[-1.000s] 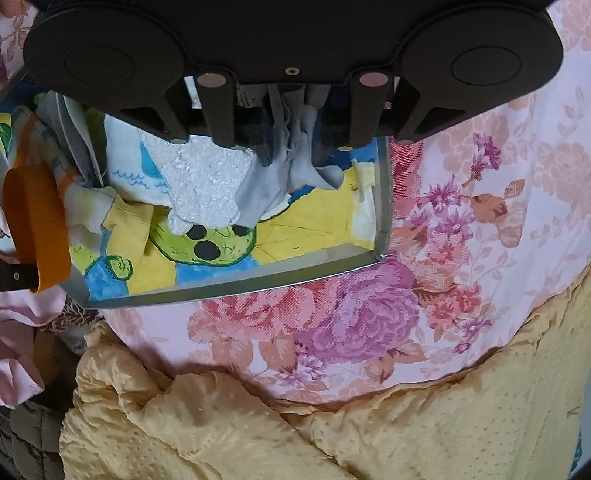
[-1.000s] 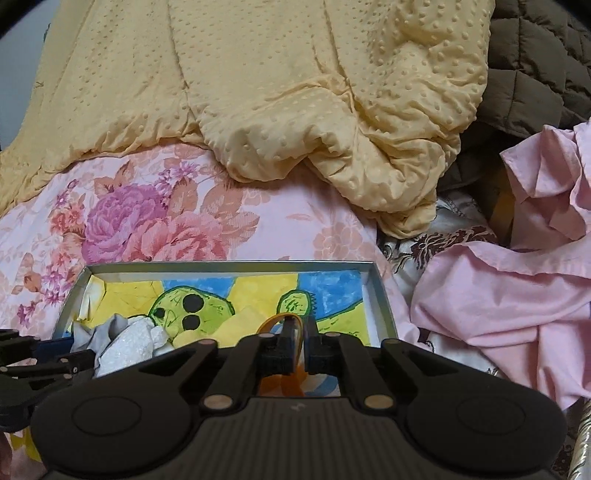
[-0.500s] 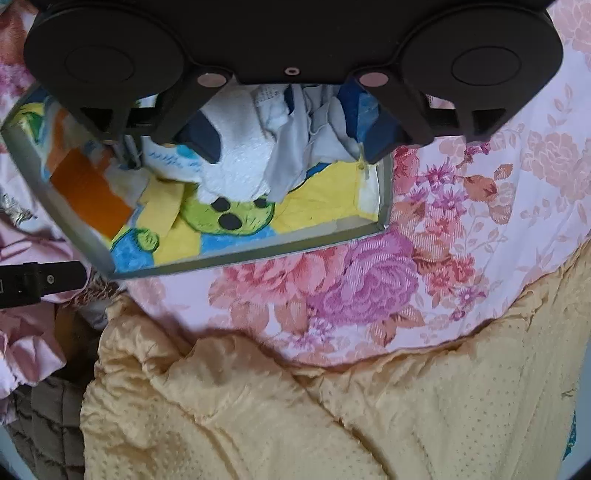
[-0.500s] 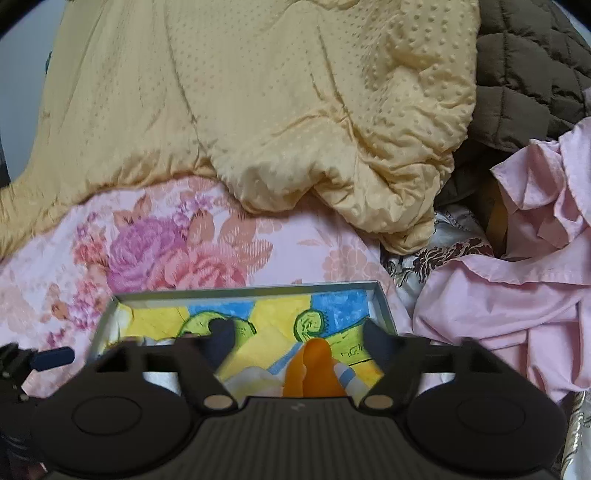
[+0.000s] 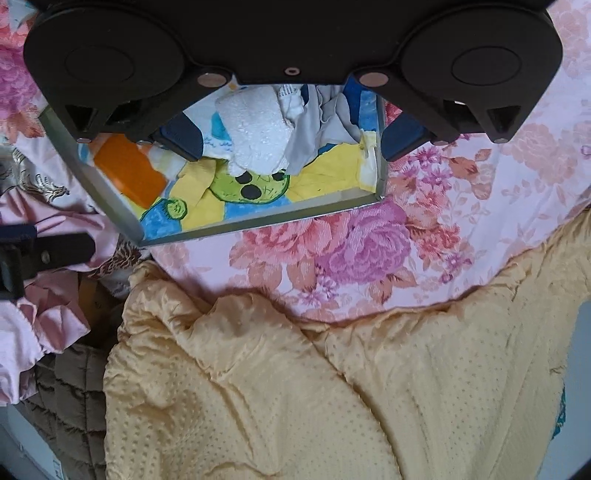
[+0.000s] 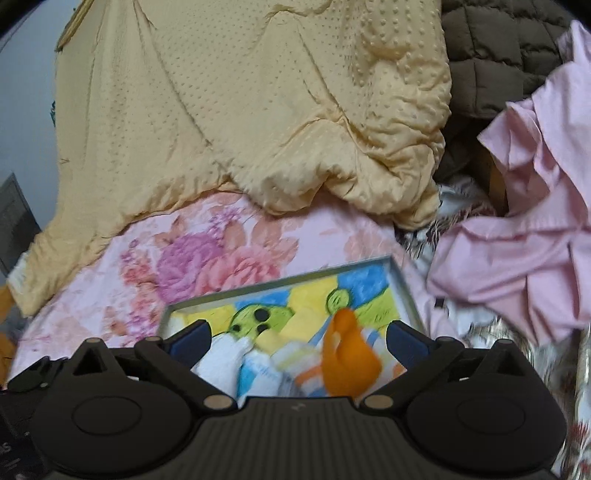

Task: Organize soft objects
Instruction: 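Release the grey cloth with the left tool while the right tool releases the orange piece, then move both open tools back toward the remaining items on the bed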

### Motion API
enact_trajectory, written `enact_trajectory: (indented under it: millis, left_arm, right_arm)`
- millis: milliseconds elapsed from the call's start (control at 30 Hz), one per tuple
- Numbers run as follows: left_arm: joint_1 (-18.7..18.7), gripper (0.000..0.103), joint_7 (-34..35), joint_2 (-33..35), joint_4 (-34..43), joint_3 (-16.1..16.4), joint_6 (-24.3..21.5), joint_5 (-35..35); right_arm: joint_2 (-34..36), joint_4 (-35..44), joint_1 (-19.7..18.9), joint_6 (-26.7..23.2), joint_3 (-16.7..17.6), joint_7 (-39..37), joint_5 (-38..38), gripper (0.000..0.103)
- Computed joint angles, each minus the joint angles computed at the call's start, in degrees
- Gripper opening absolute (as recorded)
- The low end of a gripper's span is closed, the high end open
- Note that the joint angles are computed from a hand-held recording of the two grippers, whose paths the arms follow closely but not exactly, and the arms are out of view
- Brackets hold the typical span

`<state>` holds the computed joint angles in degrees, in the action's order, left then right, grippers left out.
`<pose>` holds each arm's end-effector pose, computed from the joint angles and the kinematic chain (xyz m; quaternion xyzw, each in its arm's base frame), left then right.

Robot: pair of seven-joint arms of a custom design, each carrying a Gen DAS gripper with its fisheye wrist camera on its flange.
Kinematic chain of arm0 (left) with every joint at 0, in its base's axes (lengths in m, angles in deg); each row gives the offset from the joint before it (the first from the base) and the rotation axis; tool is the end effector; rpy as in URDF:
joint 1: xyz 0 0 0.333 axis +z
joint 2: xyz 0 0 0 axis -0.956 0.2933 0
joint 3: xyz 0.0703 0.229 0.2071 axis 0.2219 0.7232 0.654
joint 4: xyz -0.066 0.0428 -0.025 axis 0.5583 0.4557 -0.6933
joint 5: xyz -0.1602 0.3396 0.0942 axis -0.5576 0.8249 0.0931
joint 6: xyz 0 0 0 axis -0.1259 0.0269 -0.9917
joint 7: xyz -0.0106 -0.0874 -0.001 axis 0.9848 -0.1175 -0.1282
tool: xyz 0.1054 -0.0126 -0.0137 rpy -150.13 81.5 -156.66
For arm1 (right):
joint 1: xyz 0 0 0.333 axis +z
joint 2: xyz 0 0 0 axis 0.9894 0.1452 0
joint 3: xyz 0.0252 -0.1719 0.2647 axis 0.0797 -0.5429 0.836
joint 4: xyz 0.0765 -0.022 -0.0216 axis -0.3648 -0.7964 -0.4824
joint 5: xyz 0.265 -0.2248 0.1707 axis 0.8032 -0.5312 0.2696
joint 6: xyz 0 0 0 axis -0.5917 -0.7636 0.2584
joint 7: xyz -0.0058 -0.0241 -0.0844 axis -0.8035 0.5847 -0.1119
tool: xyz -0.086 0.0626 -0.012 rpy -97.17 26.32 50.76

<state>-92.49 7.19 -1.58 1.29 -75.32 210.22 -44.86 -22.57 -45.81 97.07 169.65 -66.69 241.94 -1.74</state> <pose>0.7390 -0.3390 0.4946 -0.4447 0.7542 -0.4094 0.2565 0.6378 0.1548 0.5505 -0.4763 0.7405 -0.3080 0.3604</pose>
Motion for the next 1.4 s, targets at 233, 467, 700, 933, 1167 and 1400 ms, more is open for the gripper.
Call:
enact_trajectory:
  millis: [233,467,700,933,1167,1400]
  left_arm:
    - [-1.3,0.102,-5.8,-14.6,-24.4,4.9,11.8,4.1]
    - [20.6,0.102,4.0,-27.6,-48.2,-19.2,22.7,-5.2]
    - [34.3,0.102,4.3,-41.5,-68.9,-31.1,31.1,-8.4]
    - [16.5,0.102,-28.3,-58.6,-87.0,-6.2,32.1,22.2]
    - [10.1,0.102,-27.8,-72.7,-101.6,-1.1,29.7,18.0]
    - [6.5,0.102,-27.2,-76.6,-106.0,-0.6,25.4,10.9]
  right_arm:
    - [-10.9,-11.2,2.2,-1.9,2.8,18.6,-26.0,0.103]
    - [-23.6,-24.4,-0.3,-1.9,11.3,35.8,-38.5,0.103]
    - [-32.9,-34.4,0.2,4.8,15.8,44.5,-37.4,0.103]
    - [-41.7,-42.4,2.7,-5.3,26.4,34.5,-25.4,0.103]
    - [-44.4,-44.8,7.6,-26.5,38.5,31.7,-18.7,0.103]
    - [-42.6,-46.9,12.2,-29.6,37.2,36.5,-17.8,0.103]
